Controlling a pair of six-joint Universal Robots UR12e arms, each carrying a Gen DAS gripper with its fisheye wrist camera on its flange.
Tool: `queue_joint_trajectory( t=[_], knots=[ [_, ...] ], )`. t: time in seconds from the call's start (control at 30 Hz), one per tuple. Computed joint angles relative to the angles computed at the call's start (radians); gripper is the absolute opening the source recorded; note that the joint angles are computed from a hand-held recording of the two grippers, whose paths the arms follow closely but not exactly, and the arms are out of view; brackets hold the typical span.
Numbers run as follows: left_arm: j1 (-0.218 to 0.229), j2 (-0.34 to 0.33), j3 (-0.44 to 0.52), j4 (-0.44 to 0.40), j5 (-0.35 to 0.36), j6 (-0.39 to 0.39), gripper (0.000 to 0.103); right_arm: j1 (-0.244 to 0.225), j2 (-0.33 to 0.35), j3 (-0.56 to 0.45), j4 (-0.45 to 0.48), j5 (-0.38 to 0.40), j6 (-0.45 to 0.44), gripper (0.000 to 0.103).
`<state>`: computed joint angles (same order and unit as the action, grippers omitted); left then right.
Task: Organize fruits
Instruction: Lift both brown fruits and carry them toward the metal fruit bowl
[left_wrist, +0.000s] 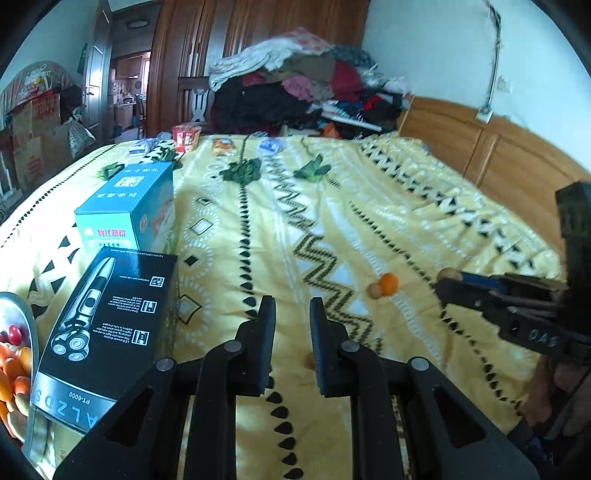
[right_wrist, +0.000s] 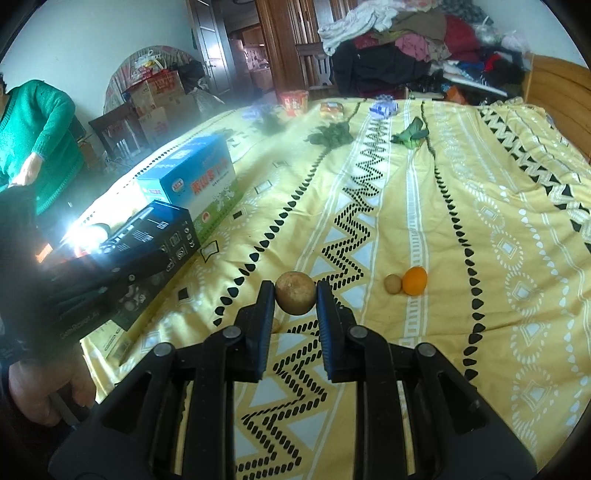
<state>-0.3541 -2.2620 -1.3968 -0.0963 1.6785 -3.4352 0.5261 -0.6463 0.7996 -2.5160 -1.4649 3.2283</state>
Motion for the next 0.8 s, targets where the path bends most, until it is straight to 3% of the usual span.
queue_joint_trajectory(
  t=[0.2, 0.3, 0.33, 0.4, 0.47, 0.63, 0.8],
  knots=[
    [0.009, 0.045, -0.062, 0.076, -0.006, 0.002, 0.018, 0.009, -0.011, 0.009, -0.04, -0.012, -0.04, 0.023],
    [0.018, 0.039, -0.044, 0.015, -0.079, 0.014, 0.018, 0.007, -0.009, 0.004, -0.04, 0.0, -0.037, 0.023],
    [0.023, 0.028, -0.03, -0.014, -0.135, 0.011, 0.018, 0.004, -0.011, 0.007, -0.042, 0.005, -0.03, 0.023],
    [0.016, -0.005, 0.005, -0.054, -0.155, 0.021, 0.018, 0.0, -0.023, 0.027, -0.049, 0.007, -0.013, 0.023],
    [0.02, -0.049, 0.055, -0.113, -0.218, 0.017, 0.018, -0.004, -0.042, 0.064, -0.063, 0.009, 0.002, 0.023],
    [0.015, -0.134, 0.154, -0.215, -0.223, 0.038, 0.018, -0.014, -0.064, 0.12, -0.06, -0.001, 0.023, 0.023],
    [0.023, -0.171, 0.187, -0.251, -0.253, 0.036, 0.018, -0.028, -0.022, 0.063, -0.008, 0.03, 0.018, 0.023]
  ],
)
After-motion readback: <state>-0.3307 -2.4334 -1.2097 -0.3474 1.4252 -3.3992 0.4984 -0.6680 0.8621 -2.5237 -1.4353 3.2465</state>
